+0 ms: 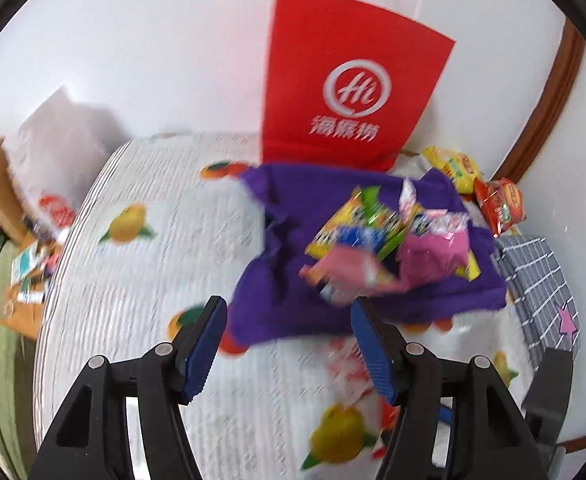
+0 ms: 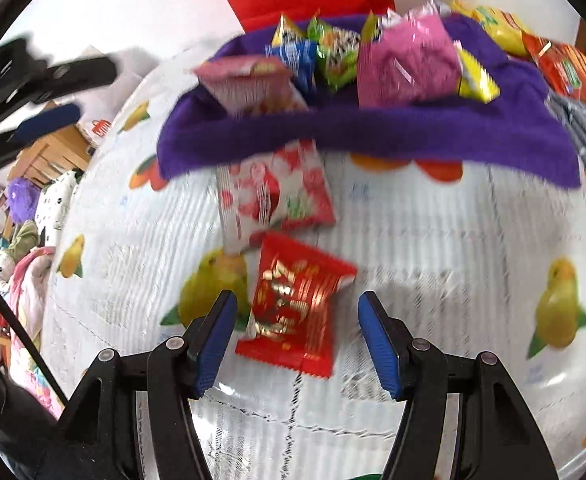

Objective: Organize snacks
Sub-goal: 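Grasp the red candy packet with the right tool while the left reaches the white-pink bag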

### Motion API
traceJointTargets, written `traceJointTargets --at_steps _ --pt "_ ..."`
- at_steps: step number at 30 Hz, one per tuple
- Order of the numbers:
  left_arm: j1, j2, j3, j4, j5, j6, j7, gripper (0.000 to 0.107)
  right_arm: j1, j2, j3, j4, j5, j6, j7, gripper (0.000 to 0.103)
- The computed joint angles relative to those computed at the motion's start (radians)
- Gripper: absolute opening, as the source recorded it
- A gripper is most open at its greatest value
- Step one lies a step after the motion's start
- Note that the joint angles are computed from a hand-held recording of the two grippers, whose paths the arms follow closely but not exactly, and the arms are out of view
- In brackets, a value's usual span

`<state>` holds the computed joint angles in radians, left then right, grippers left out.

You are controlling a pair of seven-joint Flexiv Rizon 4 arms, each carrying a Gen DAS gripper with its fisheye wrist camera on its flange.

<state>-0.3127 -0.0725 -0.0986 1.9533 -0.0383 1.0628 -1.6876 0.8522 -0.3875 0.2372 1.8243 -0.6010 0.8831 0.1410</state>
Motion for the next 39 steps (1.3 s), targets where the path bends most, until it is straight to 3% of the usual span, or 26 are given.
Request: traceJointTargets --at_steps 5,7,8,14,18,22,24,26,30,35,39 --pt "0.014 0.058 0.020 0.102 -0.010 0.017 0.015 0.062 0.069 -0.043 -0.035 -0.064 -0.086 -0.162 0.079 0.061" --pt "0.022 0.072 0.023 0.130 -0.011 0.017 0.017 0.062 0.098 -0.063 -0.041 -0.101 -0.116 -0.270 0.083 0.040" --pt "0.025 0.075 0.023 0.140 -0.015 0.019 0.023 0.062 0.103 -0.069 -0.038 -0.109 -0.126 -0.293 0.078 0.040" --pt "0.021 0.060 0.007 0.186 -0.092 0.052 0.073 0.062 0.050 0.022 -0.019 0.038 -0.160 -0.158 0.203 0.039" --pt "-0.002 0.003 -0.022 0.179 -0.190 0.058 0.108 0.062 0.023 0.082 0.016 0.100 -0.134 -0.214 0.225 0.039" --pt "-0.031 -0.066 -0.047 0.155 -0.224 0.068 0.095 0.062 -0.014 0.141 0.037 0.198 -0.168 -0.156 0.289 0.039" --pt "-0.035 -0.097 -0.071 0.159 -0.302 0.088 0.116 0.062 -0.029 0.162 0.048 0.230 -0.182 -0.142 0.301 0.039" --pt "-0.049 -0.110 -0.078 0.173 -0.333 0.170 0.106 0.067 -0.038 0.169 0.055 0.239 -0.194 -0.133 0.299 0.039" --pt "-0.053 -0.143 -0.102 0.159 -0.391 0.202 0.096 0.080 -0.054 0.184 0.064 0.265 -0.216 -0.101 0.297 0.039" --pt "-0.120 -0.186 -0.021 0.063 -0.187 0.146 -0.109 0.091 -0.068 0.199 0.064 0.301 -0.261 -0.053 0.336 0.039" --pt "-0.183 -0.220 0.051 -0.051 0.055 0.037 -0.305 0.091 -0.080 0.209 0.064 0.322 -0.290 -0.015 0.362 0.039"
